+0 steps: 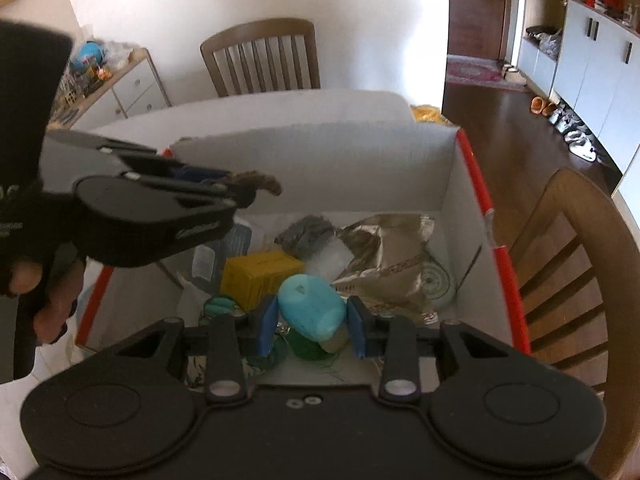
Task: Organize objects
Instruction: 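Carry the bracelet and teal object into the red box and release both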
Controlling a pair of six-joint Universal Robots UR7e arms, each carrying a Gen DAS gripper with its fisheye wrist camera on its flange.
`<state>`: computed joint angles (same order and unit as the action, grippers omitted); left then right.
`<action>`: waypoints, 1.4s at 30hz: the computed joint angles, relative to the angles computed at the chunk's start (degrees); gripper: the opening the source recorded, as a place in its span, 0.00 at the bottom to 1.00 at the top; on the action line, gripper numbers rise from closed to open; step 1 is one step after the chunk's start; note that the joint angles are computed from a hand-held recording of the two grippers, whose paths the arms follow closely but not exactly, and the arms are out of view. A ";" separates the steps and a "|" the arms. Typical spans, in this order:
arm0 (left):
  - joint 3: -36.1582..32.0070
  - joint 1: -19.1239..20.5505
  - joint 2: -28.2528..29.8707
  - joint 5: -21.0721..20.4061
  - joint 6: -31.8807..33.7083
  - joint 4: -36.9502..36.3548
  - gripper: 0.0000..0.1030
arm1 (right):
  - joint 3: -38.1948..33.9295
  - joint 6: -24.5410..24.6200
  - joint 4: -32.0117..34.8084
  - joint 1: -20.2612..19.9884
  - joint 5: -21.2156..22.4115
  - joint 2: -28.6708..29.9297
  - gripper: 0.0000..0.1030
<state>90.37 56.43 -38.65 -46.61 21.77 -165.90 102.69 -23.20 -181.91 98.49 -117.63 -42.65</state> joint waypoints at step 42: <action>-1.64 1.02 -2.15 -1.56 -7.67 11.39 0.63 | 1.35 1.83 0.50 -0.72 2.87 -1.77 0.45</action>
<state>88.73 57.46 -40.80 -48.16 14.11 -154.51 104.04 -21.37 -181.41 97.77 -114.76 -44.43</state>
